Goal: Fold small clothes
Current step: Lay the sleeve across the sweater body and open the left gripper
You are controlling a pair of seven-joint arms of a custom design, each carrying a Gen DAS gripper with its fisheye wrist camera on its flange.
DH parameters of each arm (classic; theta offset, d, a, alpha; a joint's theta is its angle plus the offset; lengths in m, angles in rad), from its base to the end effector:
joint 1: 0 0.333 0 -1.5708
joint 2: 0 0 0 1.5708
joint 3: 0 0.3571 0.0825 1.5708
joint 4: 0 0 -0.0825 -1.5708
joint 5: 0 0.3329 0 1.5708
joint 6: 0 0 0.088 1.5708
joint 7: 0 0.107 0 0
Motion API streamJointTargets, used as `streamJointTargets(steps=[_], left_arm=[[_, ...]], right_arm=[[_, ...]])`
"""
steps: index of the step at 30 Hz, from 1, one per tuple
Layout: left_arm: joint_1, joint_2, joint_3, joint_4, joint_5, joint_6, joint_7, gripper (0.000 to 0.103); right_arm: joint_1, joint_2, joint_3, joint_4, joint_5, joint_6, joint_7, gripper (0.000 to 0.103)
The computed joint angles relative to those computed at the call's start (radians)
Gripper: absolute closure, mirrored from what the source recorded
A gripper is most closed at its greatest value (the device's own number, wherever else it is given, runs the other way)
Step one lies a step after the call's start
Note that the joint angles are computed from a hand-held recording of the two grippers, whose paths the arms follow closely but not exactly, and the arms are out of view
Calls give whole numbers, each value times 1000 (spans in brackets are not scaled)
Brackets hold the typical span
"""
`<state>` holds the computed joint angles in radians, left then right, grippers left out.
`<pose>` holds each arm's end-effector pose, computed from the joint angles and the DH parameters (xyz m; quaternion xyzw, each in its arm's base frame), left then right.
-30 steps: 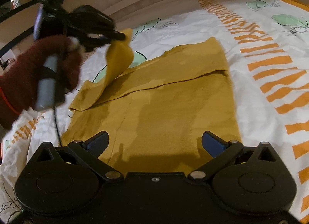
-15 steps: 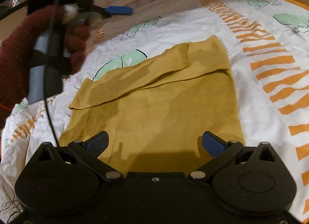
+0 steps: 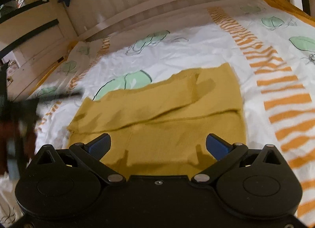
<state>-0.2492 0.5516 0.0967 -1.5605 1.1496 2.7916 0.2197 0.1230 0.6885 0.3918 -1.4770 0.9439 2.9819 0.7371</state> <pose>0.6890 -0.1641 0.4411 -0.6857 0.5682 -0.2600 0.3733 0.6973 0.2342 0.4165 -0.7007 0.5335 -0.0744 0.4677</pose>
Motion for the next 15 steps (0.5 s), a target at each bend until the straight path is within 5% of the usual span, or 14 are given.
streamJointTargets(steps=[12, 15], left_arm=[[62, -55, -14, -210, 43, -26, -182, 42], [31, -52, 32, -231, 205, -5, -363, 35]], right_arm=[[93, 229, -137, 383, -253, -95, 267, 0], [102, 289, -150, 491, -319, -149, 324, 0]])
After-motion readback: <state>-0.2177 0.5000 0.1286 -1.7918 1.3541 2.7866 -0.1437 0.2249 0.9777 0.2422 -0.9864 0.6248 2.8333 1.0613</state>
